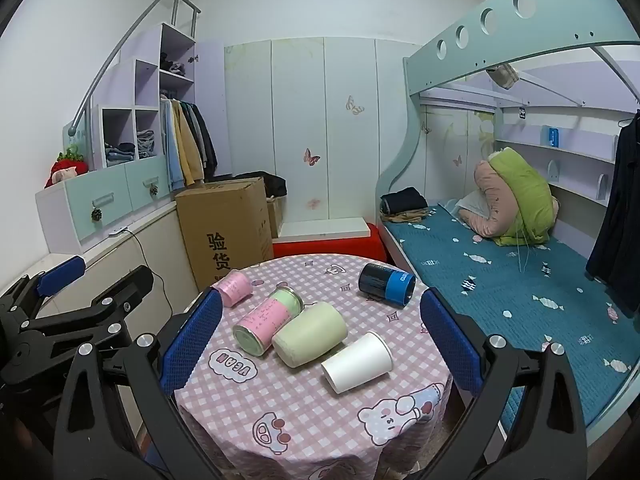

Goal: Flip cup upright

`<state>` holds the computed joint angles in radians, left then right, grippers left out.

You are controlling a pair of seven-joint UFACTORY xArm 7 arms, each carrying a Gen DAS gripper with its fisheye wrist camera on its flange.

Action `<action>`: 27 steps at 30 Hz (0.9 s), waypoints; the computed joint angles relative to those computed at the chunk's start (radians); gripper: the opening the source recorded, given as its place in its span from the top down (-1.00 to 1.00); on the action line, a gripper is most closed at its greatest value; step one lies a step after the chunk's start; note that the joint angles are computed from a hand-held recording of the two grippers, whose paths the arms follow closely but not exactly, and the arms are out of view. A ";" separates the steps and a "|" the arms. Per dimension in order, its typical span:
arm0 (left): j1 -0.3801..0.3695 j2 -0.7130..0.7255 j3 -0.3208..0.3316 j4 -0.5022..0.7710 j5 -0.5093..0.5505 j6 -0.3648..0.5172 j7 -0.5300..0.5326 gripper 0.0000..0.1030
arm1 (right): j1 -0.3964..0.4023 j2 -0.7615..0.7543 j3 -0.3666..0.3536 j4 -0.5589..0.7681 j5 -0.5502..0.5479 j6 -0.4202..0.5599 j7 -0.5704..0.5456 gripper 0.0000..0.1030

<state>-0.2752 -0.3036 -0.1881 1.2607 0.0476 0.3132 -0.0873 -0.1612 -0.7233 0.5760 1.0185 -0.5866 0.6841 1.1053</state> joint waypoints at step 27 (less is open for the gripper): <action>0.014 0.012 -0.017 0.020 0.026 0.007 -0.027 -0.87 | 0.010 -0.009 -0.014 -0.009 -0.009 -0.002 0.000 -0.86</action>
